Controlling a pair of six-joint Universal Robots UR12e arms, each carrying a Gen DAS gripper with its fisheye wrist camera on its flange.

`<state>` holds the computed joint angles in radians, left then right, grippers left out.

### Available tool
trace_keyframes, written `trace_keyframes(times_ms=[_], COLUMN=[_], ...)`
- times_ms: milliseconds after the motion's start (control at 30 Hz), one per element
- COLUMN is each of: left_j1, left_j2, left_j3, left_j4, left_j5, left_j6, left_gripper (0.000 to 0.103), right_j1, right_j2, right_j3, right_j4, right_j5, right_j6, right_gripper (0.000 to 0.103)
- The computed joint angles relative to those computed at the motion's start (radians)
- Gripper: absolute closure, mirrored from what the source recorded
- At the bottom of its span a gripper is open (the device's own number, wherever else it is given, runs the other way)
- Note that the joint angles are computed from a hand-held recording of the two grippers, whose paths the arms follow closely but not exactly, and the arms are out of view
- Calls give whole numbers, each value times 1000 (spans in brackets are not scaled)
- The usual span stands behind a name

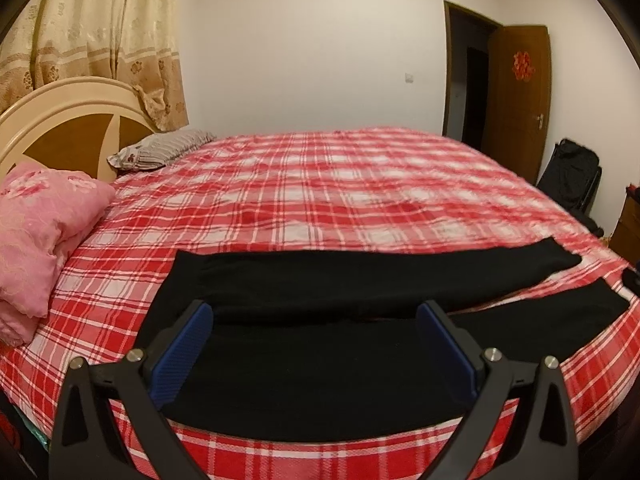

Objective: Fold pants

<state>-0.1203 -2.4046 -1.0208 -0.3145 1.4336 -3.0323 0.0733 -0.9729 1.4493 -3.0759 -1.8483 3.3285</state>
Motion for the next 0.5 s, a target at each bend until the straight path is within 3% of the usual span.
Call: trace_keyframes(times_ms=[167, 267, 433, 500], left_j1=[26, 45, 69, 77], left_j2=[-79, -142, -248, -304], left_j3=[147, 267, 460, 564], left_j4=[-186, -273, -349, -402], left_j5=[6, 63, 131, 124], left_j6=[28, 25, 10, 20], left_gripper=[0, 0, 0, 0], right_j1=[-26, -45, -72, -83], right_j2=[6, 13, 39, 54], right_j3=[5, -2, -43, -68], right_j4=[18, 52, 116, 150], right_j5=[45, 73, 100, 101], right_j6=[22, 61, 79, 69], right_gripper=[1, 1, 1, 1])
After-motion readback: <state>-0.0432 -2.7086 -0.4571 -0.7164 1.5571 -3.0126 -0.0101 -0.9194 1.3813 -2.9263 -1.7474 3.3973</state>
